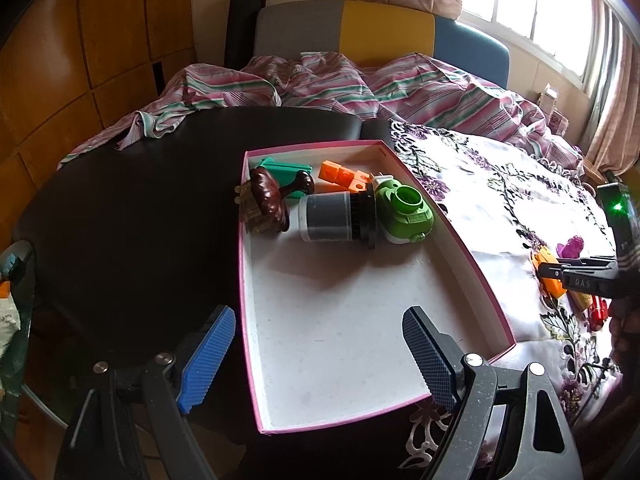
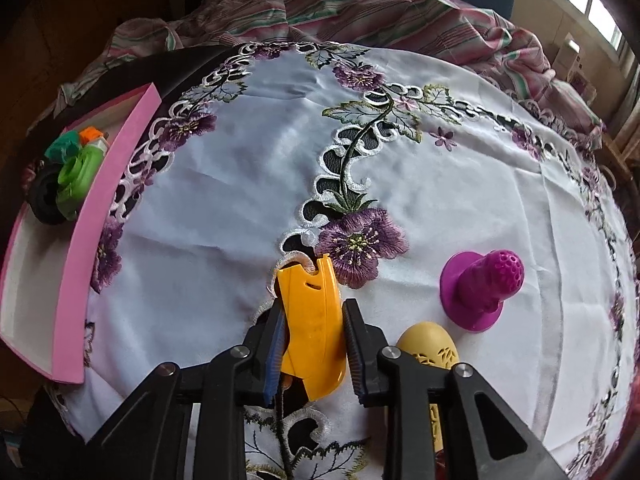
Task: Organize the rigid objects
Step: 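Carry the orange flat piece into the tray and open the right tool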
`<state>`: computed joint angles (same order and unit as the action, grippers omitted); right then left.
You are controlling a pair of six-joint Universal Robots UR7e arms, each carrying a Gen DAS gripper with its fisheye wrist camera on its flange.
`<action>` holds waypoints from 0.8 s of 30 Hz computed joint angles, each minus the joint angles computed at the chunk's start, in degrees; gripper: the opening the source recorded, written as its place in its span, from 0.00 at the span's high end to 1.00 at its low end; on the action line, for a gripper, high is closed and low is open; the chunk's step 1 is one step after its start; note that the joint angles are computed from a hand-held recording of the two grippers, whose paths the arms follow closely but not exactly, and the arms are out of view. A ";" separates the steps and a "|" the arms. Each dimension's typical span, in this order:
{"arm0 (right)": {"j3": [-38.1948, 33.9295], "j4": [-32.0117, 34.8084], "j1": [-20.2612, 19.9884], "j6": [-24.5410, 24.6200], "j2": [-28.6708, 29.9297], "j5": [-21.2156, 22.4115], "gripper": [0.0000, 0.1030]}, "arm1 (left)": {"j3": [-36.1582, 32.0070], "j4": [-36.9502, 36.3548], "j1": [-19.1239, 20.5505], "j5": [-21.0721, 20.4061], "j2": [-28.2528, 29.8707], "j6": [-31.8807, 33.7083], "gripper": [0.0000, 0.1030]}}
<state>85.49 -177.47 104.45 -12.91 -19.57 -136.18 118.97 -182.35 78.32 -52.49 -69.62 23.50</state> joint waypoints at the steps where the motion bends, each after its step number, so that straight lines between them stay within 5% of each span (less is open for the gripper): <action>1: 0.09 -0.34 0.09 -0.50 0.02 0.29 0.74 | 0.17 -0.61 -0.02 0.19 -0.16 0.25 0.16; 7: 0.90 -0.25 0.04 1.33 -0.75 1.28 0.74 | 0.38 -2.93 0.44 0.79 -1.52 0.64 0.16; 13: 1.70 -2.20 1.45 5.25 -1.12 8.15 0.74 | 0.04 -3.16 1.87 1.39 -2.89 -0.19 0.16; 18: -2.74 -1.74 5.15 3.66 2.18 12.73 0.74 | 0.00 -3.70 2.72 2.02 -3.54 -0.87 0.16; 24: -12.73 7.17 8.16 3.24 8.38 19.02 0.74 | 0.32 -4.96 3.10 2.26 -4.50 -1.08 0.16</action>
